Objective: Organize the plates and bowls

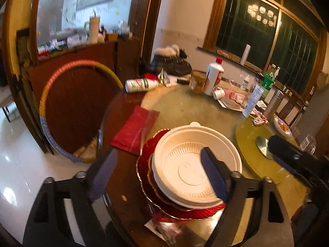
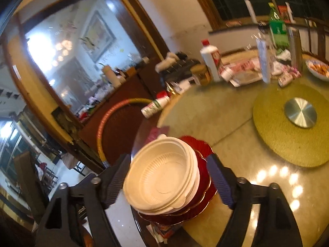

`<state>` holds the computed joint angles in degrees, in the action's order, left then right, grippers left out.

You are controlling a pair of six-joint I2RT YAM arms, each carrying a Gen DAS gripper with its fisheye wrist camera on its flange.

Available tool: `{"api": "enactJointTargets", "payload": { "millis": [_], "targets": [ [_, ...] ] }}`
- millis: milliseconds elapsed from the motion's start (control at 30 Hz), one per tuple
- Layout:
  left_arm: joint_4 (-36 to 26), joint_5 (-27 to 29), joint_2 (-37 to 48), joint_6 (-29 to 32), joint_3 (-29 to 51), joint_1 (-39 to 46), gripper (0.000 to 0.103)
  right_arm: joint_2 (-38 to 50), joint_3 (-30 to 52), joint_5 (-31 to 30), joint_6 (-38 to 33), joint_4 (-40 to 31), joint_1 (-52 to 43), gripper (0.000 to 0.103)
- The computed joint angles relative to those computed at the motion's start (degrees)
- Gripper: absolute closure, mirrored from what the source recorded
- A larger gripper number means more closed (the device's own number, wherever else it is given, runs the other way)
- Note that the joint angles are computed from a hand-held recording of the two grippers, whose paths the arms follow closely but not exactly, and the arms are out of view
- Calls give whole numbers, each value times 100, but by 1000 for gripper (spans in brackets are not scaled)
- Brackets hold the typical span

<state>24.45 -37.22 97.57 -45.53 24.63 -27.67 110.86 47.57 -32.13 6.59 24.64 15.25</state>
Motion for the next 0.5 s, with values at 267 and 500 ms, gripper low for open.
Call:
{"api": "enactJointTargets", "payload": {
  "millis": [267,500],
  "targets": [
    [-1196,-589,620,-268,449,-854,7,-222,-618,186,-2068,-252,-229,0],
    [-1547,-445,896,-518,650,-1078,7,-112,-965,529,-2924,-201,-347,0]
  ]
}}
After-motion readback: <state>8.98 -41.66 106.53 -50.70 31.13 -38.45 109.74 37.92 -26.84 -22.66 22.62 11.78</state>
